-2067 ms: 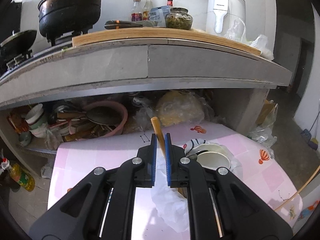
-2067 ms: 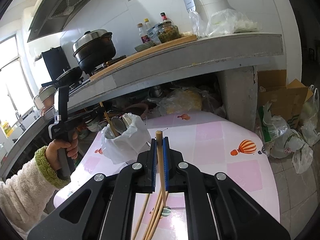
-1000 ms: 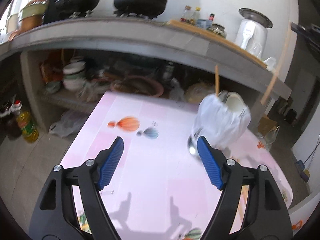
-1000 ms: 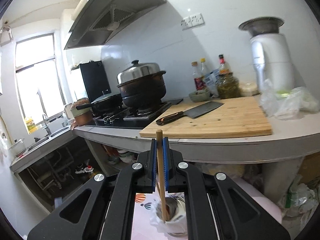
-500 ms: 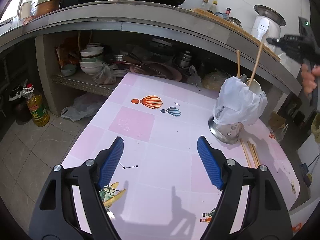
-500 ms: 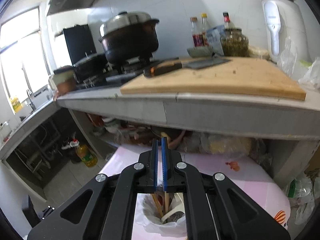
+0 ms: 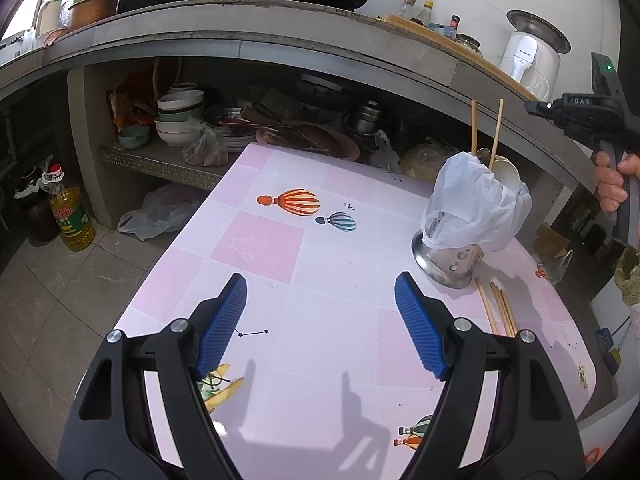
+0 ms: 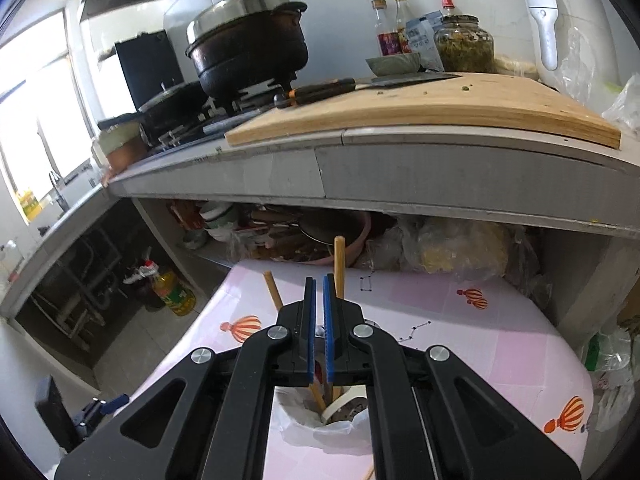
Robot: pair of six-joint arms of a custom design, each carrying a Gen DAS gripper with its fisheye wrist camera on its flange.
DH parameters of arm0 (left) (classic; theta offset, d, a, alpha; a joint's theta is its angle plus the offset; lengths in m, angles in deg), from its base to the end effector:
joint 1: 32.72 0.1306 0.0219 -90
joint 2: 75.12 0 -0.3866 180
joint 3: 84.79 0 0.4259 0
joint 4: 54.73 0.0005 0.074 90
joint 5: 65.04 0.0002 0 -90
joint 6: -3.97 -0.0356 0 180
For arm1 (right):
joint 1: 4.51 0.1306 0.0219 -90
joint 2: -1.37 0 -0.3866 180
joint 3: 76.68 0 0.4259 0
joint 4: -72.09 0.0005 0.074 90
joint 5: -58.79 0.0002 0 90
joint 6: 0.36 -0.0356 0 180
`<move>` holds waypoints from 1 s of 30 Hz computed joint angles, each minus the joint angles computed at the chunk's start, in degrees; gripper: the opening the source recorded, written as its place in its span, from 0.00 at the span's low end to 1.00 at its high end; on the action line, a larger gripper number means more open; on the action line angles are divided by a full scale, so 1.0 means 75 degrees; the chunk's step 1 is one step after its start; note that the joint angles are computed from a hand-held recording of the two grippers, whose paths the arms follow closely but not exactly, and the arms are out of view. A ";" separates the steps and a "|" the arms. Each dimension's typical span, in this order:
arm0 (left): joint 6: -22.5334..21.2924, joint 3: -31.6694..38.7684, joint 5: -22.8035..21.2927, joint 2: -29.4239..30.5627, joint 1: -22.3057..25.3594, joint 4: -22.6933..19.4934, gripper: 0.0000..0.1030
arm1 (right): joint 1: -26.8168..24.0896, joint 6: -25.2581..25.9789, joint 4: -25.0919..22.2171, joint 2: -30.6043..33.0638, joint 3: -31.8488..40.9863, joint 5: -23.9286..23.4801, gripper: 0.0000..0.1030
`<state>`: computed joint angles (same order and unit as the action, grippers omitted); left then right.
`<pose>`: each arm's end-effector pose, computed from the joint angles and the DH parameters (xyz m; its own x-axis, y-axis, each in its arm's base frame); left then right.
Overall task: Organize utensils
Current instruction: 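Carry the right gripper's chopsticks over the holder and lower them in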
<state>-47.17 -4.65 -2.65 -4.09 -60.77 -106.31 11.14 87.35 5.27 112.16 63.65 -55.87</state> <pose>0.3557 -0.1714 0.4922 -0.5362 -0.3443 -0.7707 -0.2843 0.9333 -0.2191 0.5875 0.1795 0.6374 -0.6054 -0.1319 -0.7850 -0.5411 0.7915 0.2843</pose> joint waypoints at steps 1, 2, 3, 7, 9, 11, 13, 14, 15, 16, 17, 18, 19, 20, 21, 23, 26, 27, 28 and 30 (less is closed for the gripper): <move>-0.0007 0.0008 -0.0004 0.0006 -0.0015 0.0007 0.71 | -0.0024 -0.0070 0.0012 0.0010 0.0051 -0.0033 0.08; -0.0013 0.0020 -0.0013 0.0020 -0.0035 0.0011 0.71 | -0.0044 -0.0158 -0.0013 0.0062 0.0172 -0.0031 0.11; -0.0008 0.0027 -0.0026 0.0030 -0.0050 0.0006 0.71 | -0.0051 -0.0194 -0.0075 0.0123 0.0292 -0.0059 0.25; 0.0071 0.0018 -0.0020 0.0017 -0.0107 -0.0004 0.71 | -0.0003 -0.0248 -0.0335 0.0573 0.0995 -0.0065 0.51; 0.0078 0.0019 -0.0033 0.0014 -0.0117 -0.0017 0.71 | 0.0096 -0.0101 -0.0774 0.1019 0.1630 0.0127 0.51; 0.0099 0.0028 -0.0059 0.0017 -0.0128 -0.0052 0.71 | 0.0154 -0.0077 -0.1168 0.1445 0.2222 0.0270 0.51; 0.0119 0.0021 -0.0075 0.0001 -0.0133 -0.0073 0.71 | 0.0212 -0.0113 -0.1534 0.1929 0.2867 0.0603 0.50; 0.0121 0.0010 -0.0087 -0.0014 -0.0131 -0.0076 0.71 | 0.0216 -0.0160 -0.1720 0.2180 0.3216 0.0652 0.47; 0.0125 0.0005 -0.0111 -0.0026 -0.0133 -0.0085 0.71 | 0.0218 -0.0203 -0.1911 0.2399 0.3539 0.0687 0.43; 0.0123 -0.0008 -0.0117 -0.0043 -0.0124 -0.0092 0.71 | 0.0206 -0.0286 -0.2269 0.2789 0.4148 0.0684 0.38; 0.0135 -0.0016 -0.0131 -0.0056 -0.0122 -0.0102 0.71 | 0.0187 -0.0345 -0.2534 0.3095 0.4629 0.0589 0.34; 0.0136 -0.0028 -0.0124 -0.0076 -0.0103 -0.0108 0.71 | 0.0176 -0.0355 -0.2643 0.3223 0.4795 0.0538 0.26; 0.0145 -0.0040 -0.0116 -0.0096 -0.0081 -0.0114 0.71 | 0.0171 -0.0337 -0.2577 0.3141 0.4613 0.0518 0.17; 0.0175 -0.0054 -0.0111 -0.0107 -0.0067 -0.0115 0.71 | 0.0167 -0.0302 -0.2425 0.2957 0.4246 0.0450 0.13; 0.0189 -0.0070 -0.0083 -0.0119 -0.0041 -0.0106 0.71 | 0.0168 -0.0283 -0.2287 0.2800 0.3956 0.0407 0.07; 0.0219 -0.0091 -0.0020 -0.0127 -0.0004 -0.0090 0.71 | 0.0203 -0.0124 -0.1749 0.2200 0.2962 0.0488 0.07; 0.0224 -0.0100 0.0041 -0.0113 0.0011 -0.0063 0.71 | 0.0271 0.0317 -0.1293 0.1547 0.2027 0.0414 0.07; 0.0205 -0.0102 0.0048 -0.0104 0.0008 -0.0053 0.71 | 0.0295 0.0460 -0.1228 0.1416 0.1864 0.0402 0.07; 0.0194 -0.0103 0.0047 -0.0098 0.0000 -0.0044 0.71 | 0.0347 0.0733 -0.1062 0.1141 0.1500 0.0415 0.07; 0.0177 -0.0102 0.0065 -0.0081 -0.0007 -0.0035 0.71 | 0.0467 0.1257 -0.0809 0.0715 0.0943 0.0457 0.07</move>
